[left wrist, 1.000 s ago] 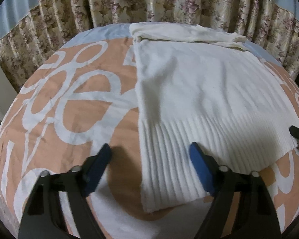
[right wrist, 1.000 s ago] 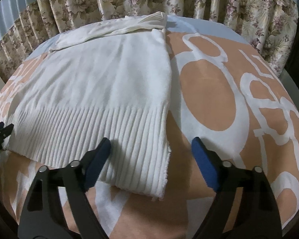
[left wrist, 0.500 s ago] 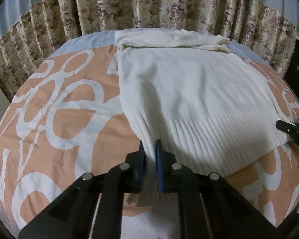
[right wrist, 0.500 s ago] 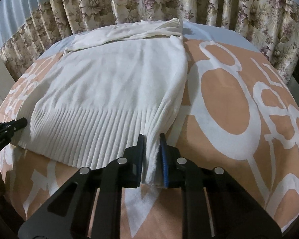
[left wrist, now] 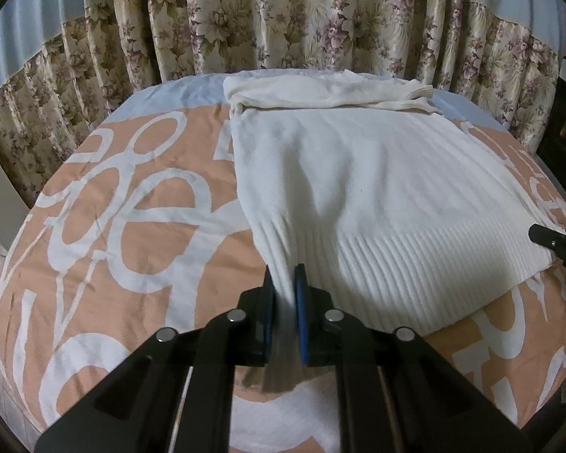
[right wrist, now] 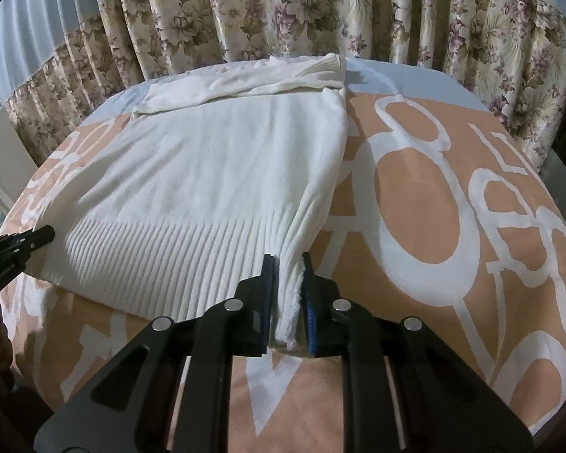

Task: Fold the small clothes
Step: 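Lift the held hem and carry it toward the collar with both grippers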

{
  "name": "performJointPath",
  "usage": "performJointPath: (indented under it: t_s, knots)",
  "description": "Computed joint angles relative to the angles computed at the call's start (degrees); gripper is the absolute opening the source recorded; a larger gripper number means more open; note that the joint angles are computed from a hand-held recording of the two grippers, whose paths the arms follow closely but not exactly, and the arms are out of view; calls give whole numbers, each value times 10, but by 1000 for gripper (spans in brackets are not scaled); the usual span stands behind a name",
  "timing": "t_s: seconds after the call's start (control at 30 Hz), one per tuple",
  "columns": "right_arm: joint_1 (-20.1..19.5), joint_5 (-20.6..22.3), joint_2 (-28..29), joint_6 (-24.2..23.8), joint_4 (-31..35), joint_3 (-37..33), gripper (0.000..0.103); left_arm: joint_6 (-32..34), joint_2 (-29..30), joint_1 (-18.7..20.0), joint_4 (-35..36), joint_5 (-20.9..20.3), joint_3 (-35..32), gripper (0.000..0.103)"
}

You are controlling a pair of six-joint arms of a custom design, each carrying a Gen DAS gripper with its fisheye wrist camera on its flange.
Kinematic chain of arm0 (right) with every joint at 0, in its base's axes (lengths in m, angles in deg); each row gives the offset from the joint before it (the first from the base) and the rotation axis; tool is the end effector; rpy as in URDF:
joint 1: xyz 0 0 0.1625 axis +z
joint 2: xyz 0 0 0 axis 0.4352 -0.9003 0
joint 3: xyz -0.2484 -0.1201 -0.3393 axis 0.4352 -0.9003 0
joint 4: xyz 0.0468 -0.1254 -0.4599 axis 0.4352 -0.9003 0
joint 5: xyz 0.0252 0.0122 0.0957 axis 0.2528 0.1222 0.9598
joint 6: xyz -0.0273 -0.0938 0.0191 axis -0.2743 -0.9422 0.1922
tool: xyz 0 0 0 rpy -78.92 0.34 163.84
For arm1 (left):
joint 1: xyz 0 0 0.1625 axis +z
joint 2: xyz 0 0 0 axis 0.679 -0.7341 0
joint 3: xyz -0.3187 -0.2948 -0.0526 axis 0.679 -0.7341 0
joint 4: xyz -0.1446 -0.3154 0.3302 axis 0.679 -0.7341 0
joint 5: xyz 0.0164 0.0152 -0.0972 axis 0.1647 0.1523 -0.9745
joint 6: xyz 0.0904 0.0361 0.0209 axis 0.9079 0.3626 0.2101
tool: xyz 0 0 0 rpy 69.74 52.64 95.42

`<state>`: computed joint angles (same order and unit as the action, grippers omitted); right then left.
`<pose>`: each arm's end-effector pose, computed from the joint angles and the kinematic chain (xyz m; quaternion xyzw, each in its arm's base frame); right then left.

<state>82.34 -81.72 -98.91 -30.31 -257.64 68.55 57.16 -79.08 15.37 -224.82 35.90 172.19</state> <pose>0.2792 -0.6072 0.0858 0.1980 -0.8941 0.2818 0.2862 -0.1120 -0.5899 0.2407 0.1078 0.8549 -0.3421 0.3747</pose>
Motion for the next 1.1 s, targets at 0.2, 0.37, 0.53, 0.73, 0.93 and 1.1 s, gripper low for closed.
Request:
performJointPath:
  t_s: [0.2, 0.37, 0.53, 0.73, 0.93, 1.1]
  knots:
    - [13, 1, -10, -8, -15, 8, 14, 5, -15, -10, -10, 9, 8, 10]
    - [27, -3, -16, -15, -32, 17, 14, 3, -31, -22, -13, 19, 18, 10]
    - [36, -1, -31, -10, -41, 33, 14, -9, -57, -39, 0, 26, 36, 10]
    - [53, 1, -55, -6, -52, 56, 14, -35, -90, -59, 24, 33, 58, 10]
    - [64, -3, -66, -8, -66, 70, 14, -56, -113, -76, 36, 41, 74, 10]
    - [69, -6, -67, -10, -74, 71, 14, -56, -117, -85, 27, 52, 77, 8]
